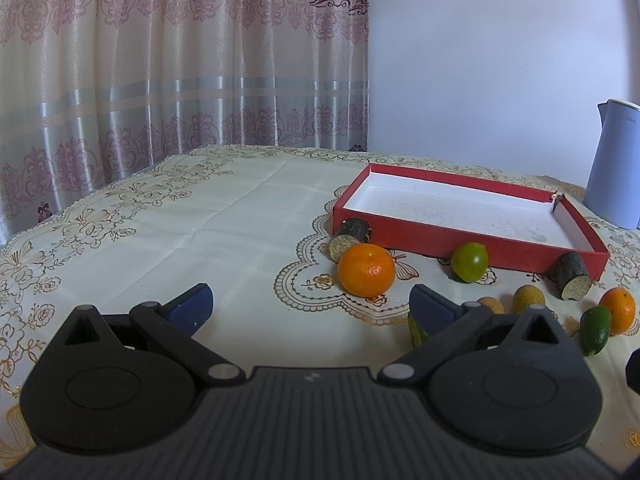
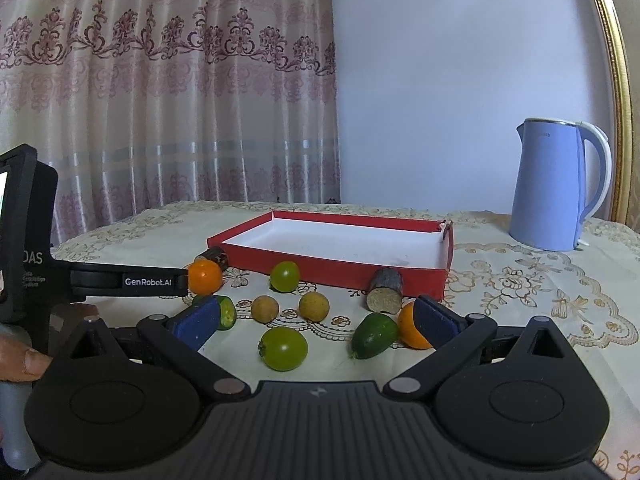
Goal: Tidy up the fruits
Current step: 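Move the right gripper toward the large green lime on the table, then close the right gripper on the large green lime and lift it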
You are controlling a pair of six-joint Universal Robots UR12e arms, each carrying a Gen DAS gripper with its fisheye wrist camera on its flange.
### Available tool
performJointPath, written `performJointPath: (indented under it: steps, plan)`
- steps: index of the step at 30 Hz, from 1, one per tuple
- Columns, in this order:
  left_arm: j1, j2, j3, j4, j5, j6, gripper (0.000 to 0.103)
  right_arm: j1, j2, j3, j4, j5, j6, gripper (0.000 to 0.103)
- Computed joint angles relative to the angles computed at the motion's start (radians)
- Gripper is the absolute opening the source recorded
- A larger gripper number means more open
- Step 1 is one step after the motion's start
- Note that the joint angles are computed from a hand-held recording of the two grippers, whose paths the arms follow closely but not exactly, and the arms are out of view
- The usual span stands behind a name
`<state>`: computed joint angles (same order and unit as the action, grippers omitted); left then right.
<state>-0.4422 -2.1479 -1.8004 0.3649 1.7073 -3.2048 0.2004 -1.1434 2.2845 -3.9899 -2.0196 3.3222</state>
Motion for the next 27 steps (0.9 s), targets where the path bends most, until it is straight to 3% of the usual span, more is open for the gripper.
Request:
performJointPath:
  steps: [16, 20, 21, 24, 27]
  plan:
    - [-0.002, -0.004, 0.003, 0.002, 0.001, -0.005, 0.103, 0.005, 0.007, -0.011, 0.023, 0.002, 0.014, 0.103]
    - [-0.001, -0.004, 0.002, 0.001, -0.003, -0.014, 0.103, 0.005, 0.003, -0.026, 0.065, 0.005, 0.001, 0.102]
    - [0.0, -0.002, 0.0, 0.0, -0.005, -0.016, 0.103, 0.004, 0.002, -0.03, 0.079, 0.009, -0.002, 0.1]
    - [0.002, 0.0, -0.003, -0.001, -0.01, -0.022, 0.103, -0.011, -0.01, -0.039, 0.15, 0.067, 0.012, 0.077]
    - [0.006, 0.003, -0.006, -0.001, -0.018, -0.028, 0.103, -0.021, -0.017, -0.049, 0.217, 0.103, 0.029, 0.074]
